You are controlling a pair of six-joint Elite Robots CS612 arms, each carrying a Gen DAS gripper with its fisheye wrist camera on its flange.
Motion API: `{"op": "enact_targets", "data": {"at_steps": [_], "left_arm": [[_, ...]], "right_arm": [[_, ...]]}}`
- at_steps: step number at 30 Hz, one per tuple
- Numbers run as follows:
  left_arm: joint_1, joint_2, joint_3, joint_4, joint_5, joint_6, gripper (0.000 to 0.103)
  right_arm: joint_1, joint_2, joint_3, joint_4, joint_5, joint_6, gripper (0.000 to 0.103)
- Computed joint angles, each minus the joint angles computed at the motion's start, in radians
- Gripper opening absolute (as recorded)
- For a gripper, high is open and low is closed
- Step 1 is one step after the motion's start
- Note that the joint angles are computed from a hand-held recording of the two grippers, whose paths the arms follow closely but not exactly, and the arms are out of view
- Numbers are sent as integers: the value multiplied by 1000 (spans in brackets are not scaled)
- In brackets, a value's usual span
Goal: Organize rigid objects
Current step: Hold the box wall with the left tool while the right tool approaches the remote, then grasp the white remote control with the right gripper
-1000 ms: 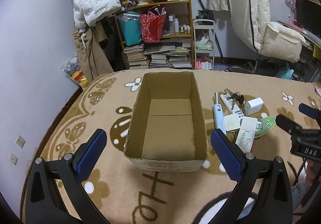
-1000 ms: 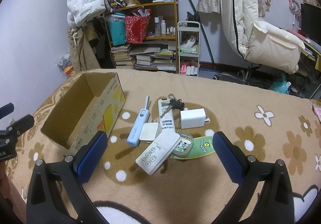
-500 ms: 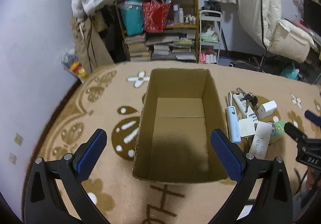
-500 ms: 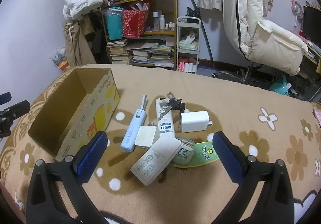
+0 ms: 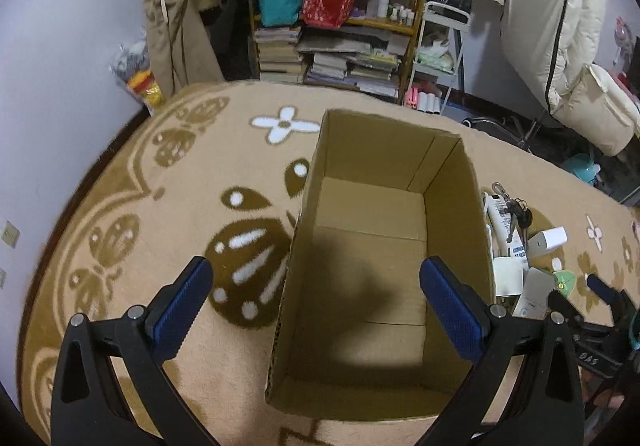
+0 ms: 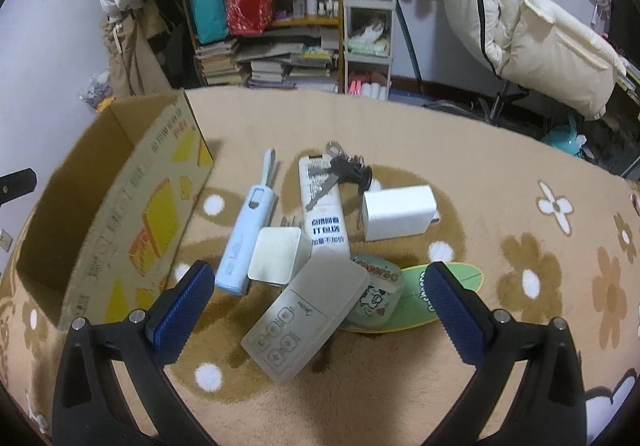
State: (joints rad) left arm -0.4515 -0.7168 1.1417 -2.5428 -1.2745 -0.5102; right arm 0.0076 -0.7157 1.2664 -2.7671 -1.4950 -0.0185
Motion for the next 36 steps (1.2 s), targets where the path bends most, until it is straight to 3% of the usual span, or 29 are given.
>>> {"op": "enact_targets", "data": {"at_steps": [3, 11, 16, 19, 23, 27, 31, 36], "left_arm": [[6, 12, -15, 31, -18, -10, 100], [22, 44, -55, 121, -67, -69, 74], [20, 51, -68, 171, -58, -66, 43], [24, 54, -75, 207, -69, -84, 31], [25, 51, -71, 213, -68, -85, 25], [25, 56, -82, 246, -66, -84, 11], [27, 58, -79, 234, -80, -85, 10], [32, 55, -75, 228, -100, -102, 10]], "right_arm": [[2, 15, -21, 46, -8, 10, 103], [7, 46, -70, 138, -53, 23, 103], [12, 59, -94, 196, -66, 24, 103], [18, 67, -106, 217, -87, 19, 103], [25, 75, -116, 237, -123, 22, 103], [29, 85, -136, 275, -147, 36, 103], [29, 85, -140, 297, -151, 48, 102], [24, 68, -116, 288, -140, 81, 88]]}}
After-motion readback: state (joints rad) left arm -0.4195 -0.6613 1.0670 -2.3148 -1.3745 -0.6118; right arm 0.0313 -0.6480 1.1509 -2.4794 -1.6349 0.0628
